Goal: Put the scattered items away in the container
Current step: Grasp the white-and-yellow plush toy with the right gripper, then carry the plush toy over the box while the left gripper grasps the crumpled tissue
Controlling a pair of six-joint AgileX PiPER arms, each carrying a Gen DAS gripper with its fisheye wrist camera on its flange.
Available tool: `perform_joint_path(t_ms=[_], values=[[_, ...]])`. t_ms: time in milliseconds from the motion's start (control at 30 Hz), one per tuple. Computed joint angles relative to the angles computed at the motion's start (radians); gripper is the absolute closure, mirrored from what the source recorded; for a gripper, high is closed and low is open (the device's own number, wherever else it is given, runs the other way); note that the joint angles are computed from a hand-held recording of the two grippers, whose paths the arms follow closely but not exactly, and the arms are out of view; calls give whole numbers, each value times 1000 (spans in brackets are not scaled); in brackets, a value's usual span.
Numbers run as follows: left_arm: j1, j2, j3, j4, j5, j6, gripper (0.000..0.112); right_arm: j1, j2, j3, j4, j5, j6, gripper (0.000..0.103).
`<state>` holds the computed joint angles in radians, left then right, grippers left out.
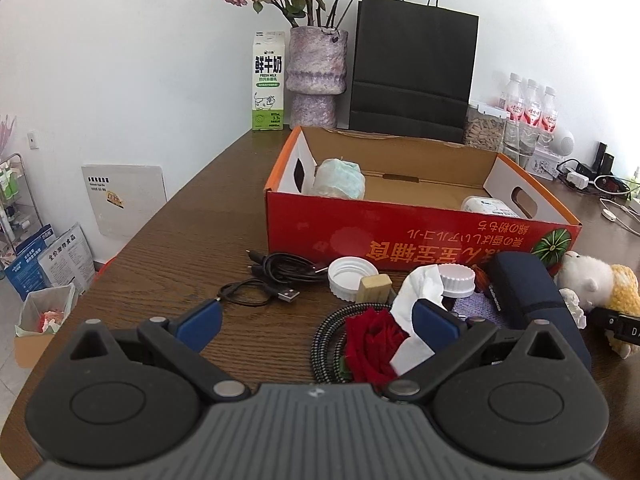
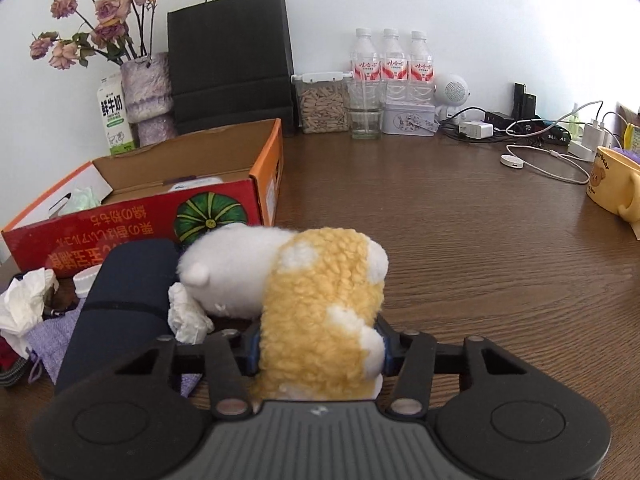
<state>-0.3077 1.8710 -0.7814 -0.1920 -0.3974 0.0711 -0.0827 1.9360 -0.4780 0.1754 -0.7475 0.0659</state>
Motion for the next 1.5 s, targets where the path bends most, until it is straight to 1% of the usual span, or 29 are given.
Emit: perform_joint_path(t_ms=[100, 167, 333, 433, 467, 533, 600, 700, 767, 833, 867, 900, 933, 967, 1000, 1067, 1100, 1200, 1333, 1367, 1500], values=[[-27, 27, -38, -38, 15, 42, 9, -27, 0, 13, -58, -27, 52, 55], [-46, 45, -63, -71, 20, 79, 9, -34, -1, 13, -66, -25, 62, 55], [-78, 86, -117, -86, 21, 116, 9, -21, -6, 22, -27, -40, 49, 55], [-95, 113, -154, -146, 35, 178, 9, -7, -6, 24, -3, -47, 24, 54], [-98, 122, -167, -157, 43, 192, 12, 1, -6, 25, 12, -50, 12, 54], [-101, 129, -177, -167, 54, 205, 21, 12, -7, 29, 29, -62, -5, 54], [-101, 132, -178, -152, 59, 195, 32, 21, -8, 35, 40, -75, -11, 54], [-97, 128, -168, -98, 56, 146, 38, 23, -8, 35, 40, -75, -11, 54], [-97, 121, -158, -74, 48, 130, 40, 22, -8, 35, 38, -76, -9, 54], [-92, 116, -149, -16, 42, 79, 45, 23, -8, 35, 42, -77, -11, 54], [-91, 113, -148, -2, 46, 67, 49, 23, -8, 35, 42, -77, -11, 54], [-90, 113, -149, 7, 50, 61, 56, 25, -9, 35, 45, -77, -12, 54], [-88, 113, -150, 21, 54, 49, 60, 25, -9, 35, 45, -77, -13, 54], [-82, 112, -149, 71, 59, 3, 69, 25, -9, 36, 45, -79, -14, 54], [-77, 111, -146, 122, 59, -44, 86, 27, -10, 36, 50, -82, -18, 54], [-72, 104, -137, 164, 56, -81, 101, 31, -11, 40, 56, -92, -25, 54], [-71, 100, -131, 179, 49, -93, 105, 36, -11, 43, 62, -97, -28, 54], [-58, 83, -107, 250, 21, -161, 107, 38, -12, 59, 58, -132, -22, 54], [-44, 62, -88, 290, -1, -203, 108, 39, -6, 101, 33, -233, -1, 54], [-40, 57, -82, 298, -10, -216, 108, 41, -6, 107, 31, -245, -1, 54], [-24, 37, -67, 330, -39, -258, 109, 32, -39, 119, -26, -232, 42, 54]])
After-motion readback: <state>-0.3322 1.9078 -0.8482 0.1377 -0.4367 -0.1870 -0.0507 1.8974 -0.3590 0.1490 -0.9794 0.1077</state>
